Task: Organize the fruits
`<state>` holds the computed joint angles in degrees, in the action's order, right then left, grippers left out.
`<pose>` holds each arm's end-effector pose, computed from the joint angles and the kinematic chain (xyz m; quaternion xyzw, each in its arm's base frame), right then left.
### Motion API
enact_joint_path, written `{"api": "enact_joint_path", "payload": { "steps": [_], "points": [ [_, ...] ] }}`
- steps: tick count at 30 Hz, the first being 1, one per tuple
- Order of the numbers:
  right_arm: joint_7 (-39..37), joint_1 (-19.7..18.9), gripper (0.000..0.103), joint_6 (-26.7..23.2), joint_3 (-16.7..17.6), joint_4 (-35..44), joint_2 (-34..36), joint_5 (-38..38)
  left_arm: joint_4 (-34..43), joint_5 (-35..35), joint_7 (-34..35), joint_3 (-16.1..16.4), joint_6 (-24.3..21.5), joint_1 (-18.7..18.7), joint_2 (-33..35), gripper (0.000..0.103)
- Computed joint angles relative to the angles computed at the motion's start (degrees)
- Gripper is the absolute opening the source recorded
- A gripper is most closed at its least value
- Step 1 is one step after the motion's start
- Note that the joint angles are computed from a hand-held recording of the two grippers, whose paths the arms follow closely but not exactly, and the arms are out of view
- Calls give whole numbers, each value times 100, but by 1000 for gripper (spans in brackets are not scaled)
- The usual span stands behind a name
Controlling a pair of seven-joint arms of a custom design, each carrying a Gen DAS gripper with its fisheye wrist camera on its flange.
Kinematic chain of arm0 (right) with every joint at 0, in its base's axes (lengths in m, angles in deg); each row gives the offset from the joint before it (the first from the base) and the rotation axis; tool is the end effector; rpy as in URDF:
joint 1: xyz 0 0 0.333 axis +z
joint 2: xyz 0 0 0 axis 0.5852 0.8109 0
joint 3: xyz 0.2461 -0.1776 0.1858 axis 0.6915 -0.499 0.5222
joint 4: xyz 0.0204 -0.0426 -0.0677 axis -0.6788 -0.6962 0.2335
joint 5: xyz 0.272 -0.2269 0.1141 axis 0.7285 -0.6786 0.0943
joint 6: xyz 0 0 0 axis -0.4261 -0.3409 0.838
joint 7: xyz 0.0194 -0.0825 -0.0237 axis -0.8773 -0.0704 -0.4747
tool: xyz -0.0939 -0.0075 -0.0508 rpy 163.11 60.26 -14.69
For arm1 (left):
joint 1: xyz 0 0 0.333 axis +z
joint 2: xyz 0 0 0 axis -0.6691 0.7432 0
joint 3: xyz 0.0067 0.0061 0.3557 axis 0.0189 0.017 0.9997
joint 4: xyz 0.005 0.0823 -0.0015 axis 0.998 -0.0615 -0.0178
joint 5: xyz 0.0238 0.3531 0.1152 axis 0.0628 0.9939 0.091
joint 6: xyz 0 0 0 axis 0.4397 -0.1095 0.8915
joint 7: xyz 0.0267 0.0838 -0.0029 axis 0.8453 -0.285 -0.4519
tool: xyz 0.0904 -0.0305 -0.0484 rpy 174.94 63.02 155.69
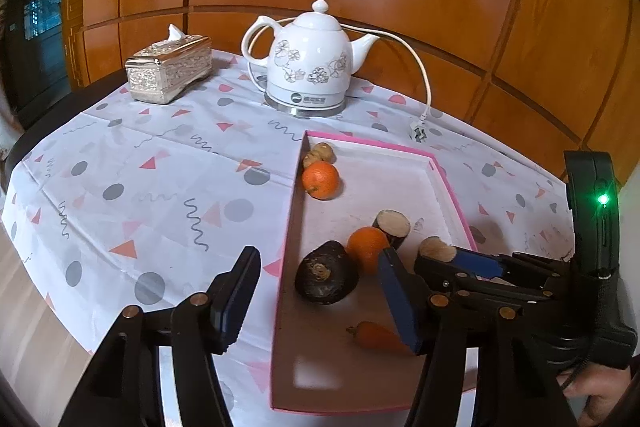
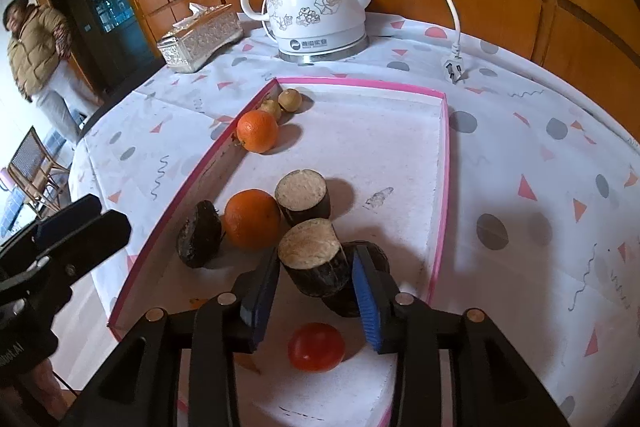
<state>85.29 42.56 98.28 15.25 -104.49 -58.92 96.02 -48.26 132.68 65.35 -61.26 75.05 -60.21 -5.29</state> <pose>0.5183 0.0397 0.4328 -0.8298 0.4600 -0.0642 0.3092 0.4037 -0.3087 0.4539 -0.7489 0.5251 -0.3039 0.2665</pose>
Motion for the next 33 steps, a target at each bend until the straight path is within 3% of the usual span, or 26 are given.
{"api": "enact_joint_path", "payload": {
  "steps": [8, 15, 23, 26, 30, 32, 33],
  "points": [
    [-323, -35, 38, -14, -78, -231, -297, 516, 39, 51, -23, -39, -60, -46, -21, 64],
    [-480, -21, 40, 477, -136, -601, -664, 951, 72, 76, -34, -105, -172, -126, -43, 71],
    [-536, 53, 40, 1446, -195, -1128, -994, 1214, 205, -13, -98, -255, -869, -358, -1, 103],
    [-561, 77, 40, 1614, -247, -1253, -1053, 1311, 259, -62, -44, -265, -936, -433, 45, 103],
    [-578, 95, 40, 1699, -293, -1366, -1126, 1334, 236, -43, -94, -218, -675, -454, 81, 103],
    [-610, 100, 40, 1697, -317, -1407, -1163, 1339, 147, 380, -541, -221, -530, -441, 24, 103],
    [-632, 102, 40, 1702, -326, -1424, -1175, 1341, 170, 409, -509, -257, -671, -468, 27, 102]
  ]
}}
